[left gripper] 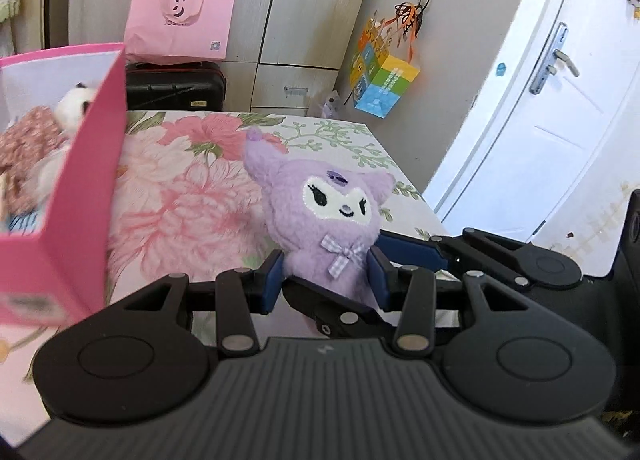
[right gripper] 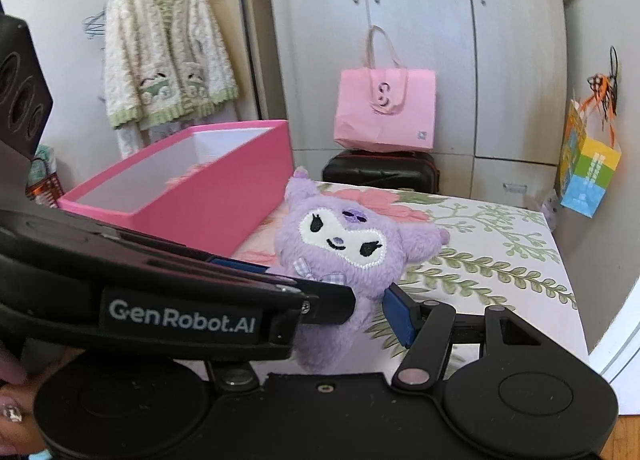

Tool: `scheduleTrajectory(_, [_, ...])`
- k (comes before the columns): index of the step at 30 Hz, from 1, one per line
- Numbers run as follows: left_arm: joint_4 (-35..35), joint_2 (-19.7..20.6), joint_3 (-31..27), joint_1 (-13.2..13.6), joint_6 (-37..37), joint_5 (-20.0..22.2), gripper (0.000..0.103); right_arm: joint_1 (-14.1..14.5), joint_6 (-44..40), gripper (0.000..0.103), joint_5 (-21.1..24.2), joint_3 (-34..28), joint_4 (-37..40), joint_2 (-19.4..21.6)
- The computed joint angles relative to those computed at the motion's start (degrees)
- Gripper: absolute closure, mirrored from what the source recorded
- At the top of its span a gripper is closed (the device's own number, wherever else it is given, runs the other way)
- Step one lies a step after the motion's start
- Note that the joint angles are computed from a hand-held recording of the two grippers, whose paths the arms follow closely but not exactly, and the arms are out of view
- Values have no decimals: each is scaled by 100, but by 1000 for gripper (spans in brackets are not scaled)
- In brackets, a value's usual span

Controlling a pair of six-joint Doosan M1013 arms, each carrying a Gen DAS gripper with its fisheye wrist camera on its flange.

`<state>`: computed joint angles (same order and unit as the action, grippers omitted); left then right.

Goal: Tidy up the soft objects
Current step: 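Lift the lilac plush with both tools and carry it over the pink box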

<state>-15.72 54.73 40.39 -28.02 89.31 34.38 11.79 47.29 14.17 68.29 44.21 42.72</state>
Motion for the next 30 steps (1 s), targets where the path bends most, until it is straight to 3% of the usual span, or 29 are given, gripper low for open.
scheduleTrajectory(6, [-254,-635,1139,12,450,-746,60,161,-799,36,-126,390,478,-288])
scheduleTrajectory(12, [-705,-1117,1900,83,1015,-1127,60,355,-1637,36,-331,684,1008,-521])
scheduleTrajectory(16, [-1162,-1417,2343,173,1448,-1359,60,433,-2334,36,-178,699,1466,-596])
scheduleTrajectory(19, [-1354,-1647,2686,246,1643,-1668,60,470,-3196,36,35,642,2327,-598])
scheduleTrajectory(24, [-1073,-1858,2945,356,1505,-2046,60,580,-4002,36,241,374,2959,-485])
scheduleTrajectory(30, [108,-1753,2692,521,466,-2222,60,638,-3630,34,601,-461,2745,-23])
